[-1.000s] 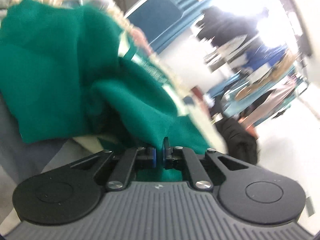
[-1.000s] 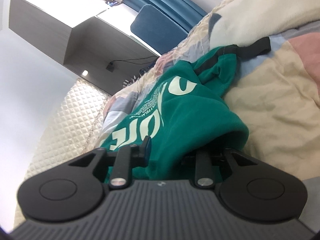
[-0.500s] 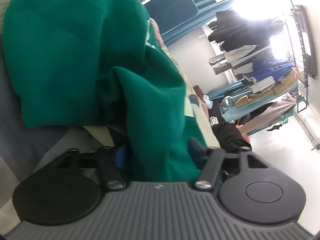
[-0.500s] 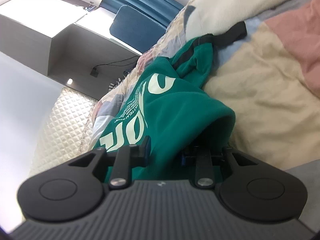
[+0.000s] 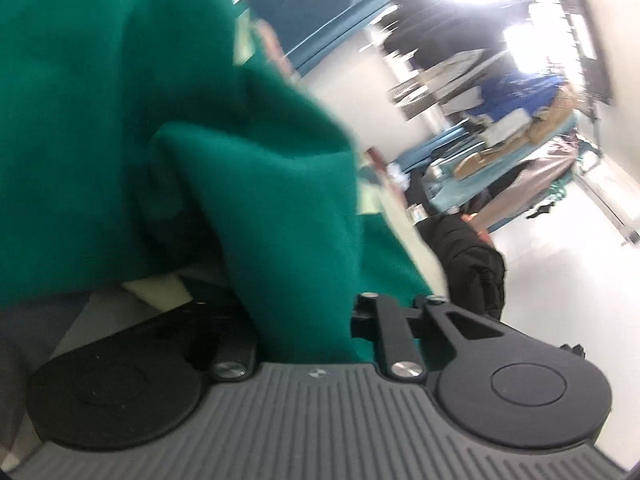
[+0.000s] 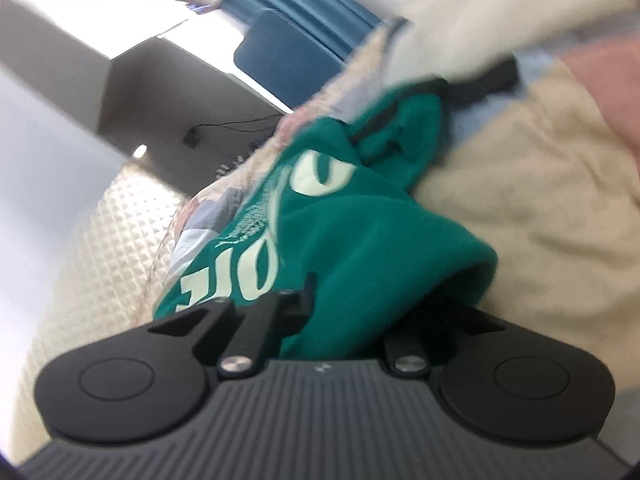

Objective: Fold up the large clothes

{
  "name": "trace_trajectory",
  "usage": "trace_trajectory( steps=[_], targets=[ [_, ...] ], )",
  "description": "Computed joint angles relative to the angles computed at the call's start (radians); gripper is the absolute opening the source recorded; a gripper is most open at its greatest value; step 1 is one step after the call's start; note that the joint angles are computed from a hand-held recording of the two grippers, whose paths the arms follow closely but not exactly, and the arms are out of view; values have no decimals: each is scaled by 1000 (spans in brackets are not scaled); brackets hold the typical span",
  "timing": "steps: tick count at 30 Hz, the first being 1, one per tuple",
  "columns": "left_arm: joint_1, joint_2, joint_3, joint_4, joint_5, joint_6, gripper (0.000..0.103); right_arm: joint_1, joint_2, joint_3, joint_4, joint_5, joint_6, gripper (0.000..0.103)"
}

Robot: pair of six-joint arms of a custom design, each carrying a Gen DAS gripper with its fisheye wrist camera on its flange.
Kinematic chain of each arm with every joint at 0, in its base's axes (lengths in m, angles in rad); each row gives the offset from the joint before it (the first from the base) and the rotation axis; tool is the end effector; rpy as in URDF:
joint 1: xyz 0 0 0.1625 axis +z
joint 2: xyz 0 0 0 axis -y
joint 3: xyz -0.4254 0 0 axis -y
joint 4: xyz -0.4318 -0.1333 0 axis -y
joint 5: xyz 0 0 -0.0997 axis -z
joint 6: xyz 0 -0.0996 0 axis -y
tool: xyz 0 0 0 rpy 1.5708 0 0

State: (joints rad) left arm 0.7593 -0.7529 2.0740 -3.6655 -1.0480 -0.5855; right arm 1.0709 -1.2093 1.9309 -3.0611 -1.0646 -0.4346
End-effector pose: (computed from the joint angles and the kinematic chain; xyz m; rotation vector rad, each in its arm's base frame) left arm -0.2720 -0.5105 0.0429 -0.0122 -2.7389 1.3177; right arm -0.1315 -0.6196 0.2819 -0.1973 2.7516 -1.3104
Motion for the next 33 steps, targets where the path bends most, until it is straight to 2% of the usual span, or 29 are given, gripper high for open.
trace_trajectory(
  steps=[2,4,7,9,12,13,14,16,19,24,27,30,33],
  targets=[
    [-29,0,23,-81,18,43,13,-7,-21,27,-25,58,-51,9],
    [-60,-8,46,-143,37,76,12,-24,-55,67,-48,147,-92,8],
    [-111,-44,58,-118,97,126,11,-44,-107,131,-88,253,-173,8],
    [-142,-60,69,-141,122,130,11,-58,-142,172,-100,306,-217,8],
    [-200,-105,101,-162,176,163,11,-67,-197,220,-110,351,-218,8],
    [-237,-137,139,-175,217,159,11,-66,-221,231,-100,372,-222,8],
    [-248,-158,136,-157,219,174,11,-62,-242,244,-99,385,-237,8],
    [-284,-199,121,-114,267,195,11,-41,-289,266,-101,392,-255,8],
    [-340,-254,56,-6,361,225,11,16,-345,267,-105,378,-238,8],
    [-418,-332,-50,96,433,299,11,134,-433,225,-90,339,-179,8],
    [-466,-351,-149,128,469,403,11,205,-475,190,-73,320,-163,8],
    [-520,-350,-275,193,505,496,12,285,-498,134,-72,302,-107,8],
    [-563,-316,-431,235,532,632,12,364,-508,72,-83,269,-96,8]
  ],
)
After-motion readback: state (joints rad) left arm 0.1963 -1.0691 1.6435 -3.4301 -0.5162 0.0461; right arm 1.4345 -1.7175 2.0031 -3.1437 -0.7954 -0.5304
